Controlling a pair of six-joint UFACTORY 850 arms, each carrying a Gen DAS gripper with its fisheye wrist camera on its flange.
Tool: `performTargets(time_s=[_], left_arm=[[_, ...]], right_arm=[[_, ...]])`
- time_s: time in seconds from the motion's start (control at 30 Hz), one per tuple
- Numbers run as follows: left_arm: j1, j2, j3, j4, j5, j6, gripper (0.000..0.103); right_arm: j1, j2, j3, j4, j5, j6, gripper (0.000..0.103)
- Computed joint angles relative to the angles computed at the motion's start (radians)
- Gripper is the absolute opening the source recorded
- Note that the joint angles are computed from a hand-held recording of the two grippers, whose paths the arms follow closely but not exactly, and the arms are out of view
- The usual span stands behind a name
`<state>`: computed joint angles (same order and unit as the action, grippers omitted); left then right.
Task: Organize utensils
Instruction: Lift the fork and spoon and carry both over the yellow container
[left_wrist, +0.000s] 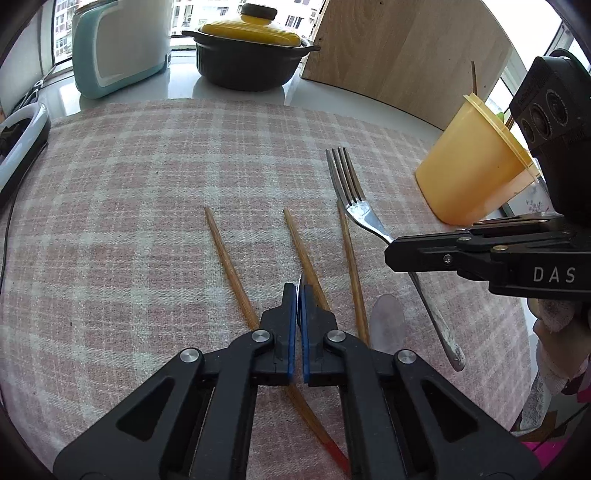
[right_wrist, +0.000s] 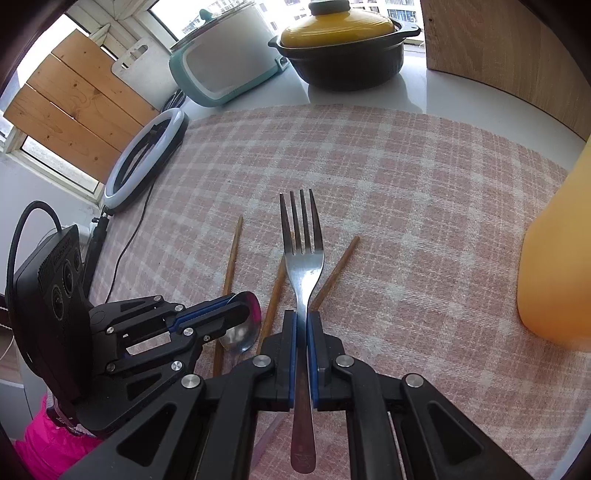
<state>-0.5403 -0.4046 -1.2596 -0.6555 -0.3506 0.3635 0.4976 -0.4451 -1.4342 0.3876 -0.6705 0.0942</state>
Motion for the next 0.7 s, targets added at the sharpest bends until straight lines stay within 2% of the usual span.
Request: performTargets(time_s=[0.1, 0.43, 0.7], left_arm=[[0.006, 0.036, 0.029, -0.040, 0.022, 0.029, 0.000], [0.007, 0.162, 0.121, -0.029, 0.114, -0.016, 0.000], [-0.008, 0.249, 0.143, 0.183, 0.166, -0.209, 0.000]], right_arm=[[0.002, 0.022, 0.016, -0.005, 0.017, -0.002, 0.003], [0.006, 0.108, 0.079, -0.013, 0.076, -0.012, 0.003], [0.014, 0.210, 0.143, -0.101, 0.139, 0.025, 0.003]])
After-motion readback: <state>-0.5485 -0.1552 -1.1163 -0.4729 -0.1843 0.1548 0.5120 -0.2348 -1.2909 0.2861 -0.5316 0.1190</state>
